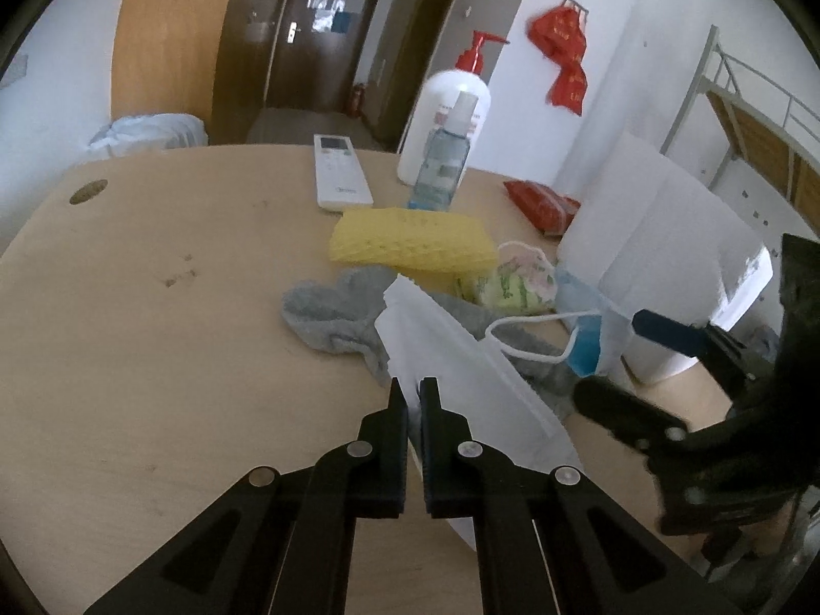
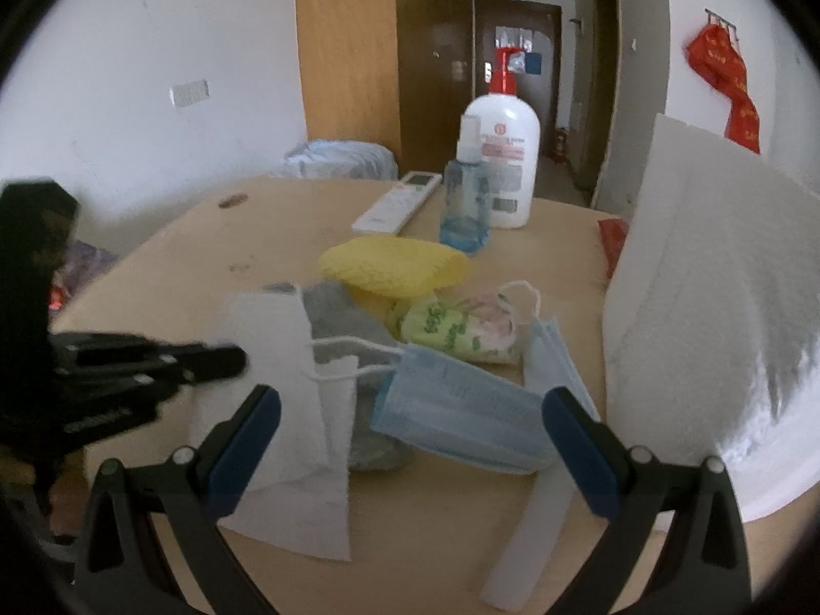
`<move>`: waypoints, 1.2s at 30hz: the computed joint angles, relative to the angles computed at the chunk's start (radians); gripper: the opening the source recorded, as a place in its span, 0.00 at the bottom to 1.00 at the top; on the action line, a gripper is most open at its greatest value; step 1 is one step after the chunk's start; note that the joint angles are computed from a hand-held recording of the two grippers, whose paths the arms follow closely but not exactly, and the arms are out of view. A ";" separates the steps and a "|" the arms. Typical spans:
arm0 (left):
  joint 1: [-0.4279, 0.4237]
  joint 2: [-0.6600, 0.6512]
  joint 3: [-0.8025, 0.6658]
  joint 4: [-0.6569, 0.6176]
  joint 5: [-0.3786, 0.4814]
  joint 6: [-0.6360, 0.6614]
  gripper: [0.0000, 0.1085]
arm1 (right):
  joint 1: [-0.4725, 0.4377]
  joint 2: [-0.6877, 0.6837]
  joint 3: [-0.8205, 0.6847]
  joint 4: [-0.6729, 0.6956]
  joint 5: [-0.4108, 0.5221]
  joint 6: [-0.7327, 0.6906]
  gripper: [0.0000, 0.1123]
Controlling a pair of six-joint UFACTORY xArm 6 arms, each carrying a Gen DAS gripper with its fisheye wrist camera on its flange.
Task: Organize soft objects
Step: 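Grasp the white tissue with the left tool while the right tool grasps the blue mask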
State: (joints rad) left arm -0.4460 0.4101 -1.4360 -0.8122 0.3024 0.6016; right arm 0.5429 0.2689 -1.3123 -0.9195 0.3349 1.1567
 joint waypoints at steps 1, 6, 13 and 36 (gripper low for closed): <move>-0.001 -0.001 0.001 -0.006 -0.004 0.006 0.04 | 0.009 0.011 -0.017 0.007 0.037 -0.011 0.92; -0.001 -0.024 0.022 -0.089 -0.024 0.093 0.04 | 0.021 0.026 -0.044 0.008 0.103 -0.019 0.91; 0.012 -0.054 0.042 -0.212 -0.002 0.226 0.04 | 0.035 0.053 -0.092 0.058 0.190 -0.056 0.62; 0.005 -0.090 0.071 -0.375 0.006 0.415 0.04 | 0.069 0.023 -0.056 0.028 0.230 0.058 0.11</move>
State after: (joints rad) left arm -0.4408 0.3200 -1.3655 -1.1875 0.3079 1.0170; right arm 0.6115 0.2914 -1.3679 -0.8920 0.5652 1.2151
